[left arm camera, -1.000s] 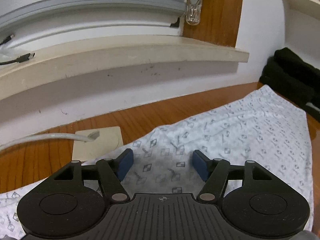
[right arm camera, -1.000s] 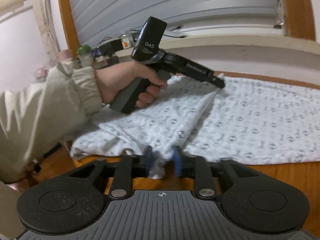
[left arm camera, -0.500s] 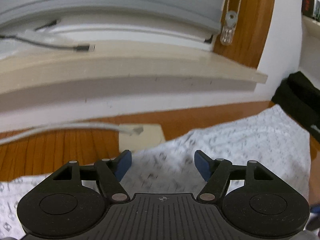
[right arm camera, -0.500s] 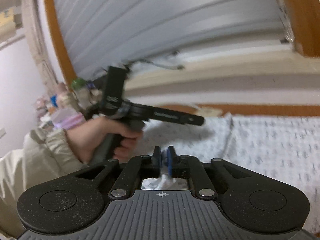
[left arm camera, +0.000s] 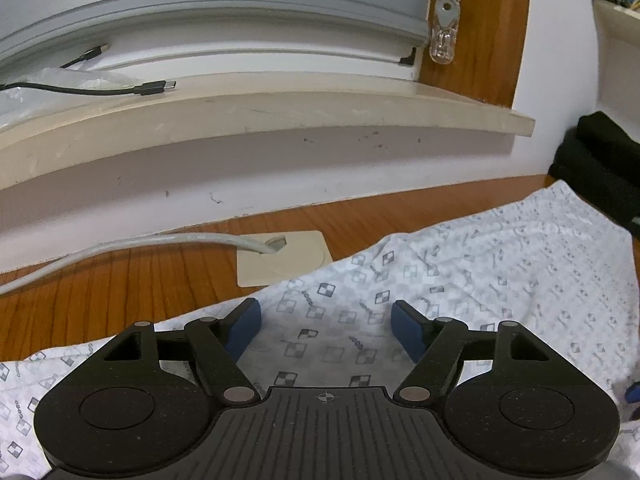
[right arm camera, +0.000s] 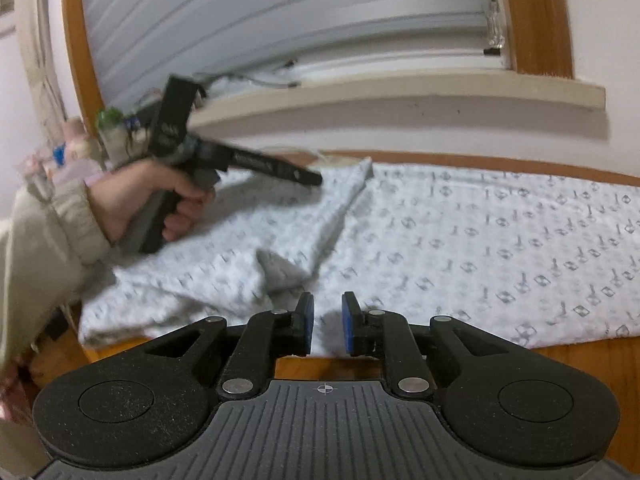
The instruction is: Fold clothes
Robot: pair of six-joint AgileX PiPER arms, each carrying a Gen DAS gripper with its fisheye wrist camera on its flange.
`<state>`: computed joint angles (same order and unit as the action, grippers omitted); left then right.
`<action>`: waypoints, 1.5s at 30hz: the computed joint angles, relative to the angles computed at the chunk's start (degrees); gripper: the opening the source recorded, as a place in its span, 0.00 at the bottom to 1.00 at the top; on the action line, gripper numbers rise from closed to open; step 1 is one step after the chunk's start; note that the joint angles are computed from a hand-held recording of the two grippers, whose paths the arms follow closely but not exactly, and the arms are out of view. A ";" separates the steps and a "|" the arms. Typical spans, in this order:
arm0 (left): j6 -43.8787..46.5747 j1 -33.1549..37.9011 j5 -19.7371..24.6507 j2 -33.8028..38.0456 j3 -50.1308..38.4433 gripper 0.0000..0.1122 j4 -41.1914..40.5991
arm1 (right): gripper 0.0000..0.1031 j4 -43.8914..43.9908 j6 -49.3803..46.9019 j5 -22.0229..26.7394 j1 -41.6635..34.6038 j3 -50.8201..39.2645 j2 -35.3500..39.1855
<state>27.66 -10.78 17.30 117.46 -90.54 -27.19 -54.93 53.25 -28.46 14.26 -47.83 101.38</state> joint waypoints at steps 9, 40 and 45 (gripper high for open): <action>-5.15 -0.95 -0.49 0.16 -0.16 0.69 6.93 | 0.33 -1.02 -5.15 1.04 3.90 1.78 -3.39; 5.63 -0.90 3.95 3.51 -7.58 0.64 -2.78 | 0.25 -1.90 -0.41 -2.50 1.37 5.19 -4.33; 5.72 -2.00 9.22 8.59 -16.97 0.51 -2.28 | 0.31 -1.49 1.22 -3.59 2.29 3.41 -1.76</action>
<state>33.38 -12.78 26.53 126.05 -107.52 -29.48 -56.42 54.48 -32.04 16.54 -44.42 99.63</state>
